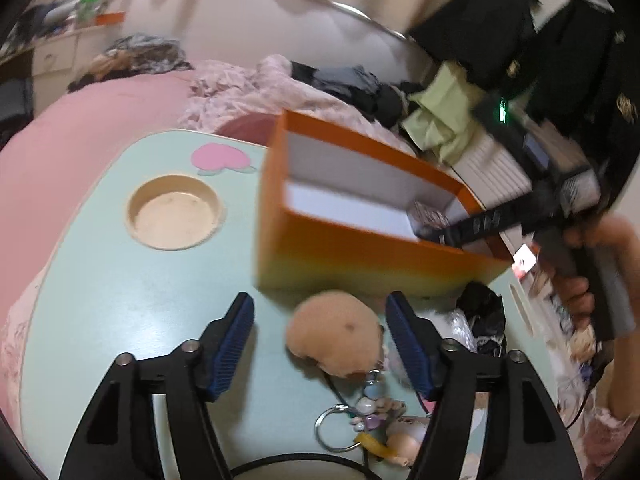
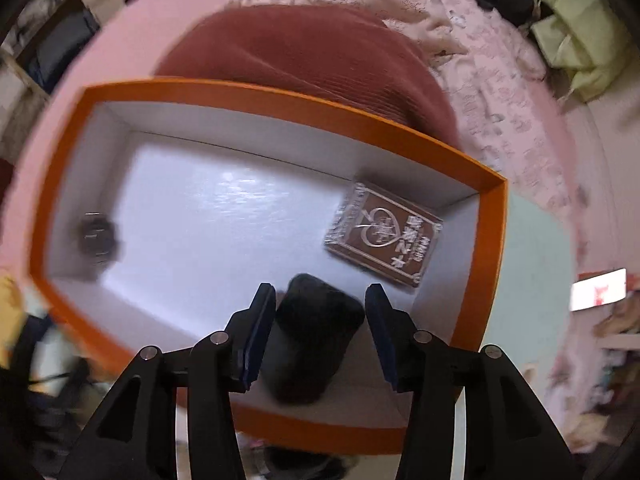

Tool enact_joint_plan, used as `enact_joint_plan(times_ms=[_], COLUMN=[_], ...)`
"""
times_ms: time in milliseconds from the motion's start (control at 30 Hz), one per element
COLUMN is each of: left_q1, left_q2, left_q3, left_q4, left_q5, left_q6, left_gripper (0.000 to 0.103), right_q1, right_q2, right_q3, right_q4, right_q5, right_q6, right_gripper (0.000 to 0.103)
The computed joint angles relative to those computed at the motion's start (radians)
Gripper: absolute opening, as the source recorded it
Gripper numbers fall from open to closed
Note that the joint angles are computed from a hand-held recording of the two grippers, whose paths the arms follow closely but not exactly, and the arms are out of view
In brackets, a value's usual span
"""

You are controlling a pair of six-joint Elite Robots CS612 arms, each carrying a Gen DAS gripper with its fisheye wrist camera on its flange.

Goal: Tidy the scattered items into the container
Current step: 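Lift the plush bear head from the box with the left tool and place it on the table, then grasp the black case in the box with the right tool and set it on the table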

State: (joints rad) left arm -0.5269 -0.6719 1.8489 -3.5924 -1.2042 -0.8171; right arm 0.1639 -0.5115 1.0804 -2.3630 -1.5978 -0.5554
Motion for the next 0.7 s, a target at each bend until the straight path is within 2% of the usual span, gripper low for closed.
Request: enact_joint_plan(times_ms=[33, 100, 133, 333, 367, 400, 467, 567, 633, 700], left_q1=[0.001, 0.005, 0.007, 0.013, 0.016, 0.017, 0.021, 0.029, 0.034, 0.034], left_q2=[-0.003, -0.006, -0.007, -0.006, -0.006, -0.007, -0.012, -0.018, -0.016, -0.015], left_q3=[0.007, 0.016, 0.019, 0.021, 0.018, 0.012, -0.003, -0.029, -0.043, -0.045], left_q4=[-0.001, -0.006, -0.007, -0.019, -0.016, -0.002, 0.05, 0.141, 0.167, 0.168], left_q5=[0.008, 0.011, 0.009, -0.01, -0.014, -0.017, -0.02, -0.032, -0.039, -0.042], left_q6=[-0.01, -0.027, -0.034, -0.039, -0.033, -0.024, -0.002, 0.014, 0.015, 0.009], left_gripper=[0.071, 0.071, 0.071, 0.071, 0.071, 0.071, 0.071, 0.071, 0.071, 0.071], right_q1=[0.007, 0.006, 0.005, -0.029, -0.039, -0.05, -0.07, -0.088, -0.101, -0.109], right_q2=[0.002, 0.0, -0.003, -0.053, -0.068, -0.085, -0.121, -0.159, -0.166, -0.142], right_q3=[0.008, 0.016, 0.023, 0.072, 0.092, 0.111, 0.158, 0.207, 0.2, 0.141], right_q4=[-0.031, -0.052, -0.068, -0.094, -0.116, -0.126, -0.156, -0.182, -0.101, 0.042], right_q5=[-0.042, -0.039, -0.036, 0.136, 0.177, 0.222, 0.314, 0.374, 0.417, 0.433], right_q6=[-0.015, -0.016, -0.016, 0.007, 0.013, 0.014, 0.02, -0.012, -0.003, 0.025], right_gripper=[0.048, 0.047, 0.036, 0.027, 0.02, 0.002, 0.002, 0.002, 0.005, 0.018])
